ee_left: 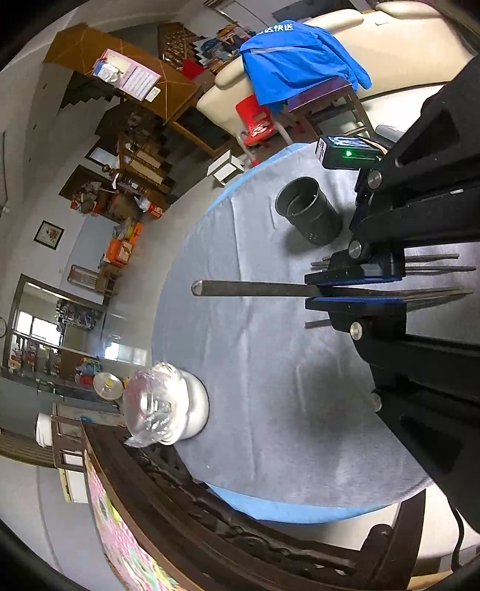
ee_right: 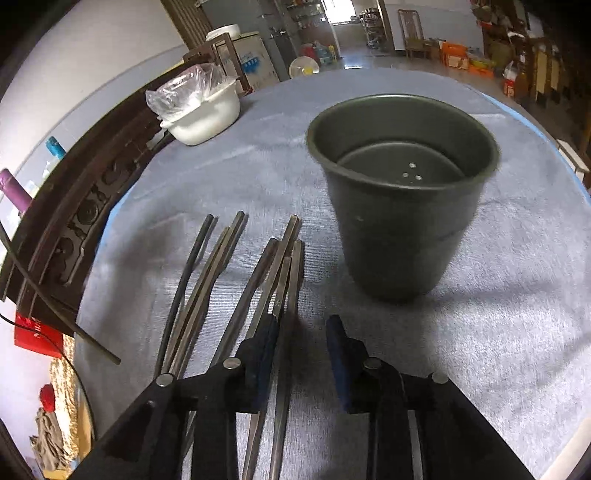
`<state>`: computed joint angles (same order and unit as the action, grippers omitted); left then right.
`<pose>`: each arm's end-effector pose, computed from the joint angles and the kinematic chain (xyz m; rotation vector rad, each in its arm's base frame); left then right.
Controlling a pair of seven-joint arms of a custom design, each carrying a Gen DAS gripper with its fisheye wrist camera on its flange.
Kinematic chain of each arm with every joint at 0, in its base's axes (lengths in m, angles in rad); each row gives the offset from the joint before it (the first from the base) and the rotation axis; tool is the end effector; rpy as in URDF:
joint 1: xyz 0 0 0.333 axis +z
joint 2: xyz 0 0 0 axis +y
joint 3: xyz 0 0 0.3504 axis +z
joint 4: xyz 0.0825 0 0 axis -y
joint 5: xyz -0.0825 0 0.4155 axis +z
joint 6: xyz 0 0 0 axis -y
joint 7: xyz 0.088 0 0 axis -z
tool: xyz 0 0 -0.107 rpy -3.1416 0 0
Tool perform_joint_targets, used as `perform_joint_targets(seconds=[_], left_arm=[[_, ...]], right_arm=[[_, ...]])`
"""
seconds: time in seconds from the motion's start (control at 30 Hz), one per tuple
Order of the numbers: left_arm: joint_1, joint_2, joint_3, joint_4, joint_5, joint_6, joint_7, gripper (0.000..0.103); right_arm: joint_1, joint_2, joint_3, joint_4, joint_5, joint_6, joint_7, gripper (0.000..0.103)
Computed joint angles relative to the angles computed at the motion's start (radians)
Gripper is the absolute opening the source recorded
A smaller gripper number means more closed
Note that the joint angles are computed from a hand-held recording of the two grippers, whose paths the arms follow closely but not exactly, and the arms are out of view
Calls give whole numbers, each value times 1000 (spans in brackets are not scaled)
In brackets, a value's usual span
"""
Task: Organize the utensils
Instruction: 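Lower the left tool's chopstick into the grey cup and open it while the right tool drops its chopstick in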
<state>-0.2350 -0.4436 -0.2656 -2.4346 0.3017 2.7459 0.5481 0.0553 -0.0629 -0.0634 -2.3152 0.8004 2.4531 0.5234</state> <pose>0.4066 -0.2523 0.5621 -2.0873 1.5916 -0.9825 0.5425 -0.0046 0.4029 -2.1623 1.3471 -0.0473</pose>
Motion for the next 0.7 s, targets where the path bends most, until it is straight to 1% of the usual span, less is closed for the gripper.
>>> perform_joint_targets(seconds=[0.03, 0.23, 0.27, 0.3, 0.33, 0.4, 0.47, 0.5, 0.53, 0.6, 0.7], left_arm=[[-4, -2, 3, -4, -5, 2, 0, 6], [-12, -5, 11, -13, -21, 9, 12, 6], [-15, -6, 14, -14, -26, 10, 14, 6], [-16, -8, 16, -16, -28, 10, 18, 6], [-17, -9, 17, -18, -30, 11, 22, 6], [-20, -6, 21, -19, -37, 16, 28, 6], [-27, 3, 29, -19, -51, 27, 39, 6], [-28, 7, 29, -17, -55, 31, 42, 6], [-28, 9, 29, -18, -57, 33, 46, 6], [-32, 13, 30, -14, -63, 31, 55, 6], [-28, 14, 24, -7, -64, 22, 58, 6]], right_arm=[[3, 5, 5, 1, -14, 11, 9, 23], [9, 13, 14, -7, -61, 35, 35, 15], [9, 13, 16, -9, -91, 42, 55, 14], [10, 12, 19, -15, -131, 62, 74, 9], [10, 9, 19, -18, -151, 69, 80, 9], [7, 14, 14, -4, -175, 36, 109, 9], [7, 21, 14, 9, -186, 24, 124, 9], [7, 31, 15, 23, -194, 15, 146, 12], [7, 38, 17, 34, -207, 4, 167, 12], [14, 43, 26, 42, -248, 13, 191, 12], [21, 41, 32, 39, -275, 30, 196, 8]])
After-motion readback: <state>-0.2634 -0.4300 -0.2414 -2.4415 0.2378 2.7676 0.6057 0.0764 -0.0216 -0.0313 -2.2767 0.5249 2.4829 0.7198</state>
